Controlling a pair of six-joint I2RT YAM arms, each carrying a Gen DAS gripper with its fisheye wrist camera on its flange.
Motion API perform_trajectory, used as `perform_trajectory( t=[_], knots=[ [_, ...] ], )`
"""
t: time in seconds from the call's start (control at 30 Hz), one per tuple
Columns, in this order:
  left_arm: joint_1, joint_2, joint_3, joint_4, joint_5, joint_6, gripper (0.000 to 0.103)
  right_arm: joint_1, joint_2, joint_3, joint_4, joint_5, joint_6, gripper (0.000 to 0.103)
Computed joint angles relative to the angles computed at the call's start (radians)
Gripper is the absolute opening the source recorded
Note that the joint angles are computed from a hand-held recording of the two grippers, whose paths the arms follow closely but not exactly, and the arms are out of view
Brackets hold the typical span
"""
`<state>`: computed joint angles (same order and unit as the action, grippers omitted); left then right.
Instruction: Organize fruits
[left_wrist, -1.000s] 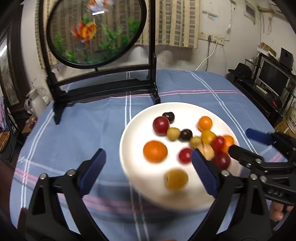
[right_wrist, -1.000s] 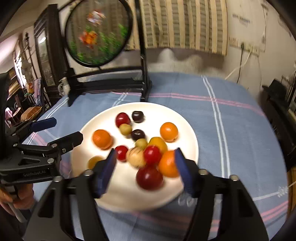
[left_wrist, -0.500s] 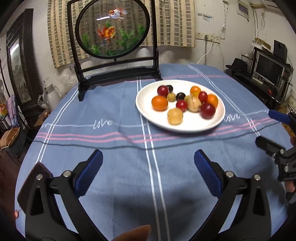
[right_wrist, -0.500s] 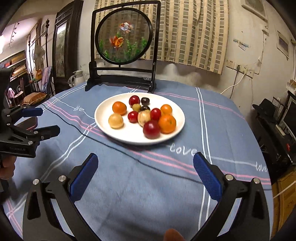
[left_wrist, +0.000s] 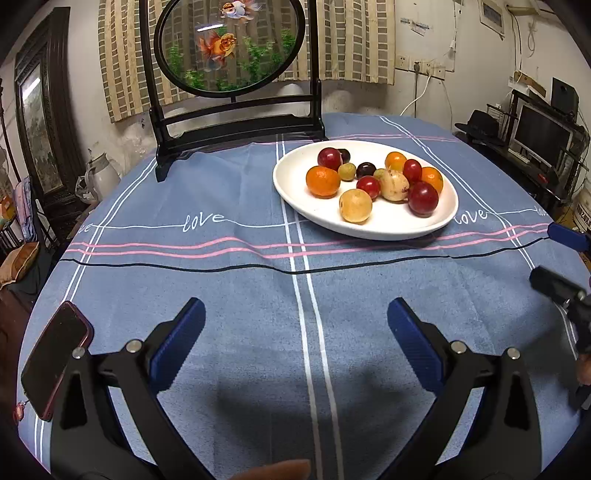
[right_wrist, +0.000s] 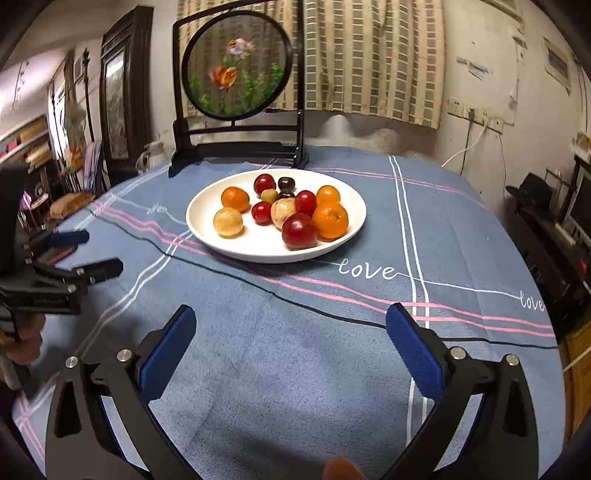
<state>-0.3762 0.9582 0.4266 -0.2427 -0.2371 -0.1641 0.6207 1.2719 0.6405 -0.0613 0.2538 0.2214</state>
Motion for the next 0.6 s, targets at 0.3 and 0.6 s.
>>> perform_trajectory(
  t=[0.3, 0.6],
  knots=[
    [-0.006, 0.010, -0.003, 0.005, -0.001, 0.002, 0.101, 0.011, 0.024, 0.009, 0.000, 0.023, -0.018, 0.102],
    [-0.025, 0.001, -0.010, 0.005, -0.011, -0.005, 0.101, -0.007, 0.033, 0.014, -0.006, 0.009, 0.000, 0.102]
  ],
)
